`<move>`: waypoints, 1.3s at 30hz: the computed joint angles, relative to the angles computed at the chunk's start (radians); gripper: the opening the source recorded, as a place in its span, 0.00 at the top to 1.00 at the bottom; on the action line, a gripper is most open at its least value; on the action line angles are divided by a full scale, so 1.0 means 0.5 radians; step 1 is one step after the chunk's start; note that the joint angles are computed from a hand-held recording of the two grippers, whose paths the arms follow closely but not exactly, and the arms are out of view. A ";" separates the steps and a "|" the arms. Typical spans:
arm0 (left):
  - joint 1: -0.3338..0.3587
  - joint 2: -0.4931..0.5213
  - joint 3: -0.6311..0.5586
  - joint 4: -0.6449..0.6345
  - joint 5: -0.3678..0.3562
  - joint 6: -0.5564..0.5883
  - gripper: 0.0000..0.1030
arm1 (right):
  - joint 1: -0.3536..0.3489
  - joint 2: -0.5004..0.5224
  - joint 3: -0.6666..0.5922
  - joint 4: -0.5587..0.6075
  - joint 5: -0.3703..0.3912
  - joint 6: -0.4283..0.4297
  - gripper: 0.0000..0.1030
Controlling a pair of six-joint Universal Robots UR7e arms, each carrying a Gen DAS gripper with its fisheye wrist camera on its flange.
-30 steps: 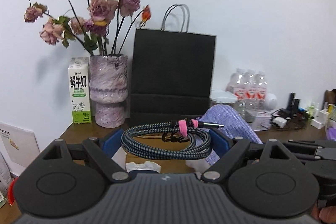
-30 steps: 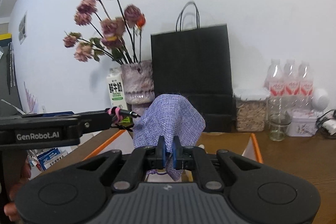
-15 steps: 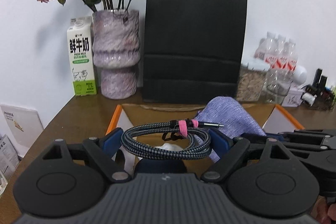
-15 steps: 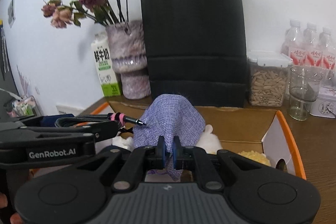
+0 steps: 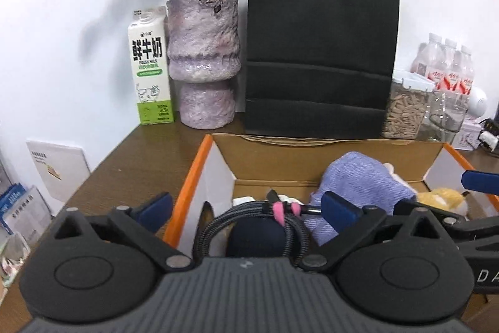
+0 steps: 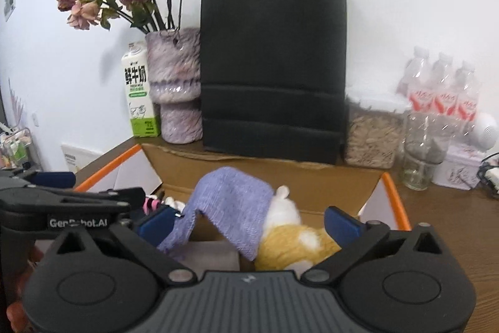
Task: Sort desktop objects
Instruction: 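Carry cable and purple pouch into the cardboard box and open both grippers, then lift both grippers out of the box and close the left on the large white cap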
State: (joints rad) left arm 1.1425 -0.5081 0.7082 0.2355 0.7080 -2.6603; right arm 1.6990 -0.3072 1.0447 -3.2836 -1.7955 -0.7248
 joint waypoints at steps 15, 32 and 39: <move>-0.063 -0.222 0.355 -0.246 0.093 0.109 0.00 | 0.007 -0.144 0.233 -0.156 0.096 0.002 0.00; -0.204 -0.731 1.271 -0.515 0.064 0.156 0.00 | 0.010 -0.533 1.019 -0.538 0.143 -0.158 0.00; -0.210 -0.737 1.405 -0.257 -0.007 -0.065 0.00 | -0.022 -0.623 1.290 -0.555 0.027 -0.170 0.00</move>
